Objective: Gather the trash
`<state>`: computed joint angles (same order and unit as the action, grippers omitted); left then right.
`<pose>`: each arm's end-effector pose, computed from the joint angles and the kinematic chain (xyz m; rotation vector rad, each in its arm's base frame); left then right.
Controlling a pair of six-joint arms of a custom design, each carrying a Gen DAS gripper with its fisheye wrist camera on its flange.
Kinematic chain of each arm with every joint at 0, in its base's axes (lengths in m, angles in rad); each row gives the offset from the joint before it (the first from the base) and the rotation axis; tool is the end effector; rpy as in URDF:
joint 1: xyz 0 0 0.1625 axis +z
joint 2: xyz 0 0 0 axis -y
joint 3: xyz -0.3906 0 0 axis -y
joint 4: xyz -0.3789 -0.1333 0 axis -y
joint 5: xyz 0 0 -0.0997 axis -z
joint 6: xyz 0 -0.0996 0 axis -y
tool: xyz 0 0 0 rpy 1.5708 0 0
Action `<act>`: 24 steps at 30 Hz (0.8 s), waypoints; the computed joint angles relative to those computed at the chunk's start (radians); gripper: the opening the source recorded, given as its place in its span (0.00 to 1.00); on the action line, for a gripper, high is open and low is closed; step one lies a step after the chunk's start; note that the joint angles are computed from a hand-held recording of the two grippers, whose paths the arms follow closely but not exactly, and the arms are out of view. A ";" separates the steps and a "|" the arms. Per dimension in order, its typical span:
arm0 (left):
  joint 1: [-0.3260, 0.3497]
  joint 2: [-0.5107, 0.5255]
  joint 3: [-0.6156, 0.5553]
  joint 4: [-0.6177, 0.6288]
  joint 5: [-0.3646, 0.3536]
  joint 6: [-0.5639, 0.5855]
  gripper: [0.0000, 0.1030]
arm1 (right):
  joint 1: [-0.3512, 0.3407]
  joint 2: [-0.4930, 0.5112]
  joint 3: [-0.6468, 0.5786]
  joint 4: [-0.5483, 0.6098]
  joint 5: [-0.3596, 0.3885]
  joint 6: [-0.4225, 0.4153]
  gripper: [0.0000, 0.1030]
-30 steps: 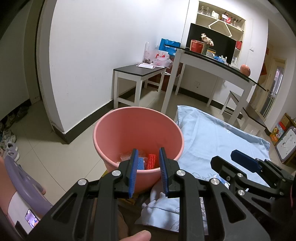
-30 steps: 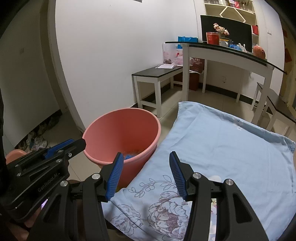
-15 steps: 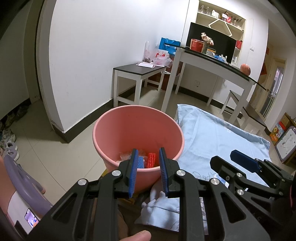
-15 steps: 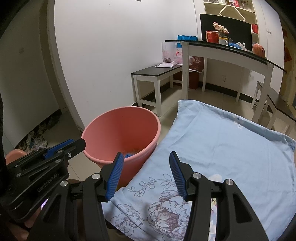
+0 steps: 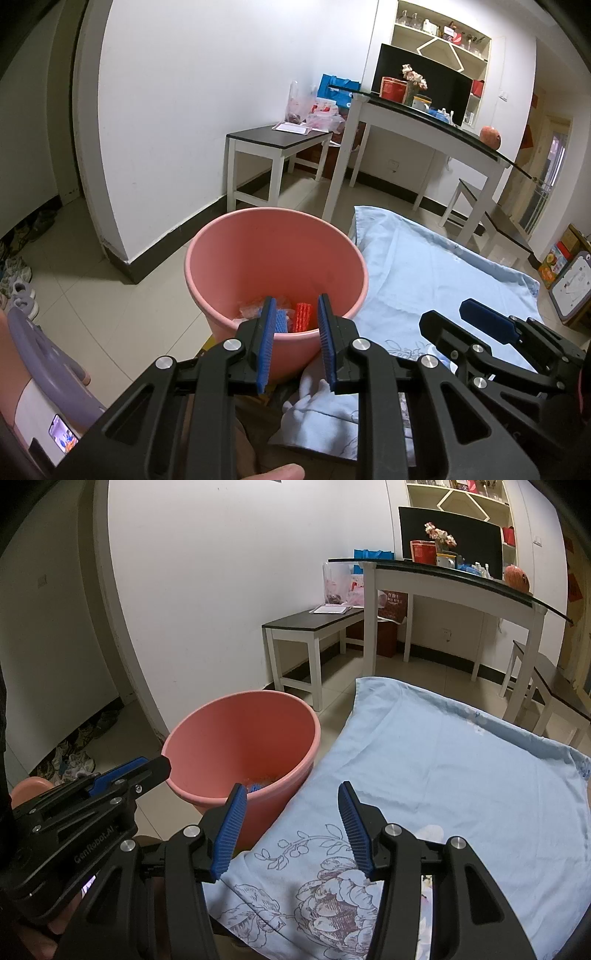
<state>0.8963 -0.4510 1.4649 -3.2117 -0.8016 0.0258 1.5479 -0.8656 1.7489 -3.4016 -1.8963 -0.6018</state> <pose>-0.2630 -0.6533 0.0116 0.5284 2.3666 -1.0489 0.0870 -0.6306 0.1930 0.4831 -2.3183 1.0322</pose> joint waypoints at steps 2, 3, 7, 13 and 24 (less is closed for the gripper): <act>0.002 0.000 -0.003 0.002 -0.003 0.001 0.22 | -0.002 0.002 0.000 -0.002 0.001 0.000 0.50; 0.001 0.000 -0.003 0.002 -0.002 0.001 0.22 | -0.001 0.001 0.000 0.000 0.000 0.000 0.50; 0.002 0.001 -0.001 0.001 -0.001 0.000 0.22 | -0.004 0.001 0.001 0.000 0.003 0.000 0.50; 0.001 0.001 -0.002 0.004 -0.001 -0.001 0.22 | -0.004 0.001 0.001 0.000 0.003 0.000 0.50; 0.001 -0.002 0.004 0.004 0.000 -0.002 0.22 | -0.011 0.005 0.001 0.001 0.007 -0.001 0.50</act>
<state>0.8972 -0.4530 1.4687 -3.2079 -0.8016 0.0238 1.5370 -0.8609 1.7501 -3.4008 -1.8896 -0.6025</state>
